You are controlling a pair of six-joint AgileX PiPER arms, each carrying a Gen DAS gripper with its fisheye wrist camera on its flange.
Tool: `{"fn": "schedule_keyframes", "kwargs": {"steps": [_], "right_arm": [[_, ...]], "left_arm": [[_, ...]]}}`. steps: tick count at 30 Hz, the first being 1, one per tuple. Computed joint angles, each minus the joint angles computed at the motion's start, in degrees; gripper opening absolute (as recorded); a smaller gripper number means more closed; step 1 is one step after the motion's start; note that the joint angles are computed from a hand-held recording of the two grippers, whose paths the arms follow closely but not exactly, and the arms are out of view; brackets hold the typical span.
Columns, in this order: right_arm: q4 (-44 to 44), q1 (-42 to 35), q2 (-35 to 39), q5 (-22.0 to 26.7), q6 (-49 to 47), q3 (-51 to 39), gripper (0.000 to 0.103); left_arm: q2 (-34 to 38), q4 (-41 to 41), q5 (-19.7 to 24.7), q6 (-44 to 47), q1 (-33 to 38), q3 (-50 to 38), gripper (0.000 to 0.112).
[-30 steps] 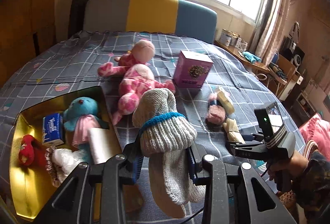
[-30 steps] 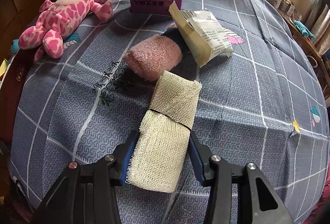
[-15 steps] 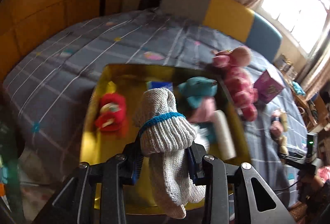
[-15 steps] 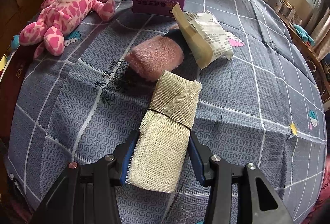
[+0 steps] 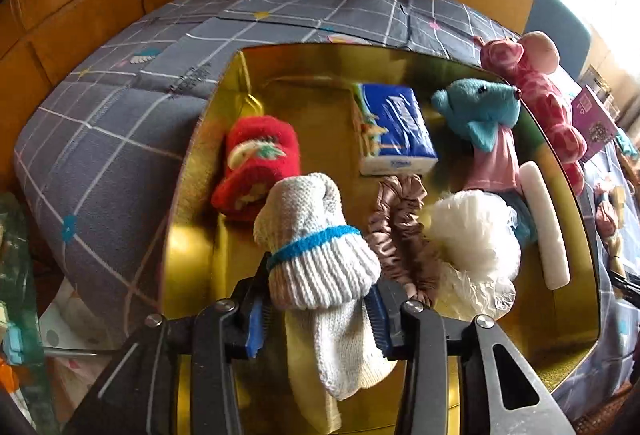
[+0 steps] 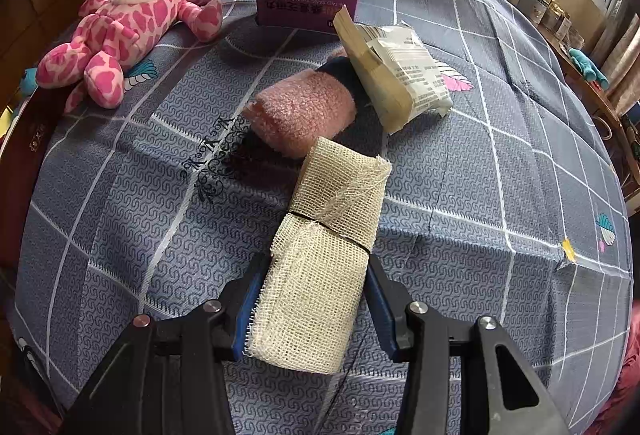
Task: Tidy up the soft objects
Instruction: 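Open the left gripper to drop the grey-white sock into the tray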
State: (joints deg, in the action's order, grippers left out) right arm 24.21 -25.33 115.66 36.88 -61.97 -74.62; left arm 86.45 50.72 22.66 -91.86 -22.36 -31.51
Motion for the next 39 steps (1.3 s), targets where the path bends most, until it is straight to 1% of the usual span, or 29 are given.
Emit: {"fn": "schedule_keyframes", "kwargs": {"steps": [2,3,5,8,10,14,17,19,20,27,31,34,39], "right_arm": [[0.1,0.0,0.1,0.0,0.0,0.0,0.048],[0.1,0.0,0.1,0.0,0.0,0.0,0.048],[0.1,0.0,0.1,0.0,-0.1,0.0,0.048],[0.2,0.0,0.1,0.0,-0.2,0.0,0.048],[0.2,0.0,0.1,0.0,-0.2,0.0,0.048],[0.0,0.1,0.1,-0.5,-0.1,0.2,0.048],[0.0,0.4,-0.4,-1.6,-0.2,1.1,0.048],[0.0,0.6,-0.8,-2.6,-0.5,1.8,0.048],[0.0,0.6,-0.9,-2.8,-0.6,2.0,0.048],[-0.5,0.7,-1.0,-3.1,0.9,2.1,0.048],[-0.5,1.1,-2.5,-5.5,1.2,4.7,0.048],[-1.2,1.6,-3.9,-7.1,2.0,6.5,0.048],[-0.2,1.2,-4.2,-6.6,1.7,7.2,0.048]], "left_arm": [[-0.4,1.9,-0.1,-2.9,-0.8,0.4,0.052],[-0.8,3.1,1.7,-4.9,-2.2,0.4,0.058],[-1.4,6.1,6.4,-9.9,-5.6,0.3,0.066],[-3.3,7.3,10.9,-13.0,-8.5,0.6,0.068],[-4.3,6.8,12.7,-13.3,-9.6,0.5,0.068],[-6.4,6.5,18.3,-16.2,-14.7,0.3,0.068],[-7.2,8.1,21.9,-19.9,-18.5,0.2,0.072],[-7.3,9.0,24.2,-21.4,-20.7,-0.1,0.073],[-7.5,9.0,24.7,-21.3,-21.3,-0.3,0.073],[-8.1,9.1,24.2,-21.8,-22.8,-0.6,0.073],[-7.9,9.8,25.2,-22.6,-23.8,-0.6,0.073],[-8.5,10.3,25.1,-23.2,-23.9,-0.2,0.073],[-9.4,10.2,24.1,-23.4,-23.3,0.3,0.073]]}}
